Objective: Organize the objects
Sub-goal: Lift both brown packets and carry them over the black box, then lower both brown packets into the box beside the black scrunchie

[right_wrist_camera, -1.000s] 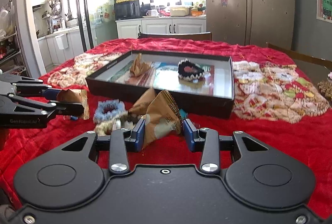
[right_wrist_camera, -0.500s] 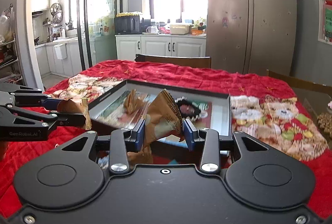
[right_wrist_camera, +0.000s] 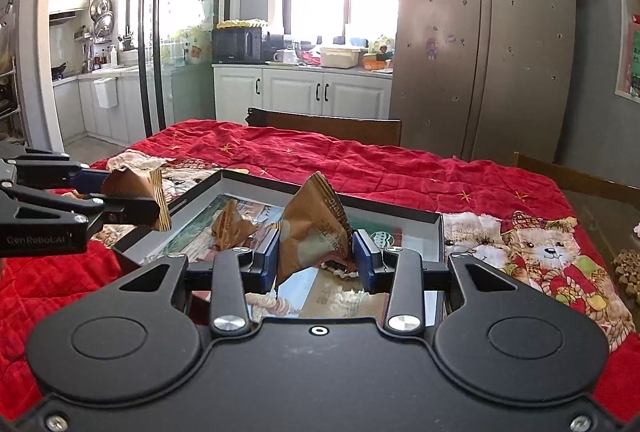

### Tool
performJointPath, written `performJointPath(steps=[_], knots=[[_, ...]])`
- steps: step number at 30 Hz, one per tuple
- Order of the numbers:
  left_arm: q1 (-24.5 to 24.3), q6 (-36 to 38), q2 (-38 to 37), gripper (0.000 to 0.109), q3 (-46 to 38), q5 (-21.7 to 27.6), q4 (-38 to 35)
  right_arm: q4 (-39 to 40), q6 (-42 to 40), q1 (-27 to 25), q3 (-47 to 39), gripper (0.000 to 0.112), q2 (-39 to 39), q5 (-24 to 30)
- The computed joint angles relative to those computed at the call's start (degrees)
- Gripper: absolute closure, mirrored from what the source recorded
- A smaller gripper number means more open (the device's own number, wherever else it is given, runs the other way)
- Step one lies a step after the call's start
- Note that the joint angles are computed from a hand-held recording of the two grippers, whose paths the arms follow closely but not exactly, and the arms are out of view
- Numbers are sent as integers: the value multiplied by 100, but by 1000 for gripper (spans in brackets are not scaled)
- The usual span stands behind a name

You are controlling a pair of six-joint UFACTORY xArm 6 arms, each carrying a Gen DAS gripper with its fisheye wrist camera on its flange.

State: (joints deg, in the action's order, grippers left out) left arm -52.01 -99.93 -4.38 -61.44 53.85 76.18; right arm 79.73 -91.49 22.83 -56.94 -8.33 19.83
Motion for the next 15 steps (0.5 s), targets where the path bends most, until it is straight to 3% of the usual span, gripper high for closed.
performJointPath(steps=[15], knots=[[695,-68,303,72,-298,-339,-74,-392,1014,94,-1410,75,1377,-128]])
